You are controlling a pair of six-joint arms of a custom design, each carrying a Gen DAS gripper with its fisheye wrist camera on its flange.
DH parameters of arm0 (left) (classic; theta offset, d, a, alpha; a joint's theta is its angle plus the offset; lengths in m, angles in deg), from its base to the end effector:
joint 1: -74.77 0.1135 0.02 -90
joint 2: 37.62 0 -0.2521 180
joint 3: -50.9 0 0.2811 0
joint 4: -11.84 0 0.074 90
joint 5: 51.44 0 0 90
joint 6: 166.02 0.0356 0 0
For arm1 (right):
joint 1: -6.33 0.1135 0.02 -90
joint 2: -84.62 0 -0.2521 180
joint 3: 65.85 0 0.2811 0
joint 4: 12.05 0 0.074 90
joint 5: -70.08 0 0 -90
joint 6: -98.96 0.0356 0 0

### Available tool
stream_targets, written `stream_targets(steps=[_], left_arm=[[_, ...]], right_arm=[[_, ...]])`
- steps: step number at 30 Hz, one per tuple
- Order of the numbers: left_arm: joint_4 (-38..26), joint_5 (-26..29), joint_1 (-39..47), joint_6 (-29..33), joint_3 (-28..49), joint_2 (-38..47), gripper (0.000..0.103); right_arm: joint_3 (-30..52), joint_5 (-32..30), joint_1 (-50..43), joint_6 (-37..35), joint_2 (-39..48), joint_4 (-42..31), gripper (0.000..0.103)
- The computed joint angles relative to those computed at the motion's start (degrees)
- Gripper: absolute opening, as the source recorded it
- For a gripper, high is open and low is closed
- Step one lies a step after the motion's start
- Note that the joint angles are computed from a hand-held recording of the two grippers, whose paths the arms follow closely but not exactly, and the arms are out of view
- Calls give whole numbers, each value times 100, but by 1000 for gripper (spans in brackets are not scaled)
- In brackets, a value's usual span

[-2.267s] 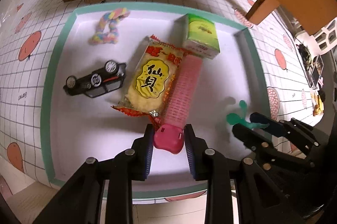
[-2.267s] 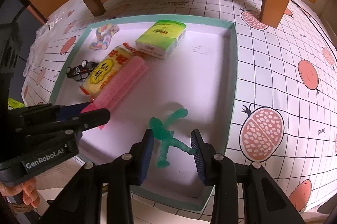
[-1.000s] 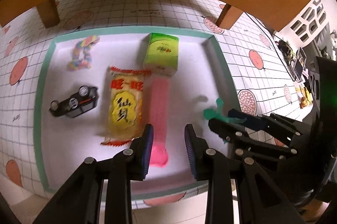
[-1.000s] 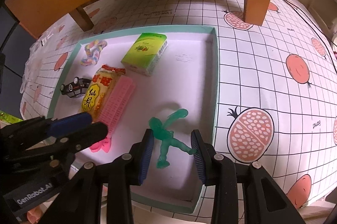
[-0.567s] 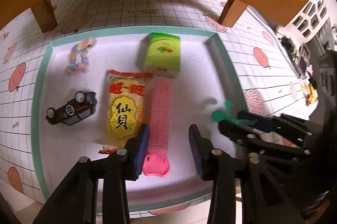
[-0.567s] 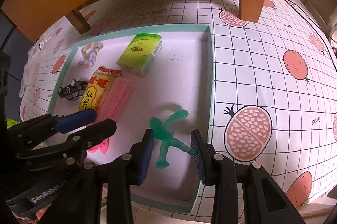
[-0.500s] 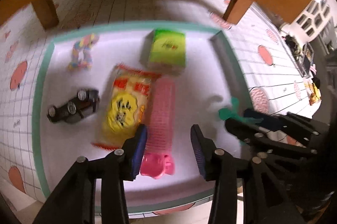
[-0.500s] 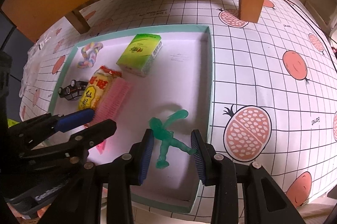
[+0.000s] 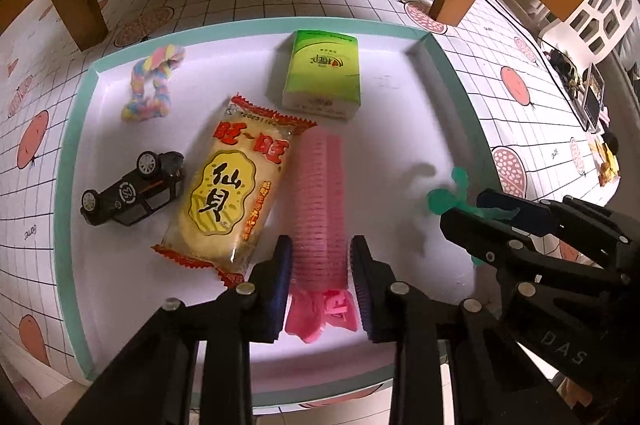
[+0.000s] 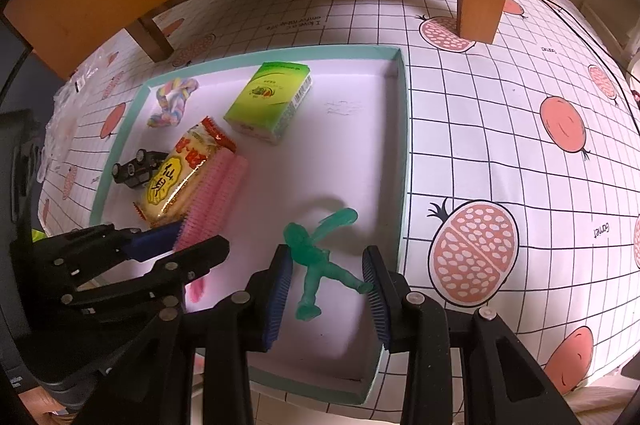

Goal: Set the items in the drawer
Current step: 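Lift the pink hair roller upright with the left tool, then carry the hair roller with the left tool while the right tool carries the green figure to the drawer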

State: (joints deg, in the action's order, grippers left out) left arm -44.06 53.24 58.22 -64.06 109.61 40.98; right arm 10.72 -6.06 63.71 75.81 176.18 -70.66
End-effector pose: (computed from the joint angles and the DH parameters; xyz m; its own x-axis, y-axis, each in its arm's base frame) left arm 0.2477 -0.0830 0.1599 -0.8396 0.4586 -0.2911 0.5205 0.8326 -0.1895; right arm 0.1846 0.2725 0.1887 -0.9217 0.2160 -0.3223 0.1683 0.9711 0.1693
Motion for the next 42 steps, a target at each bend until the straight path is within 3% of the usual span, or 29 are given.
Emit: stream_targets(steps=[17, 26, 32, 35, 42], left_arm=[[-341, 592, 624, -116, 21, -1088, 30], [-1032, 1740, 1478, 70, 803, -2011, 30], [-1371, 2209, 1822, 217, 1371, -2081, 30], [-1381, 2194, 1859, 211, 1396, -2001, 30], [-1328, 1890, 1696, 109, 883, -1875, 30]], right_arm=[[47, 229, 135, 140, -300, -176, 39], [1073, 1444, 587, -87, -820, -978, 35], [1797, 1938, 742, -455, -864, -1336, 29], [1726, 1771, 685, -365, -838, -1428, 29], [644, 759, 439, 63, -831, -908, 30]])
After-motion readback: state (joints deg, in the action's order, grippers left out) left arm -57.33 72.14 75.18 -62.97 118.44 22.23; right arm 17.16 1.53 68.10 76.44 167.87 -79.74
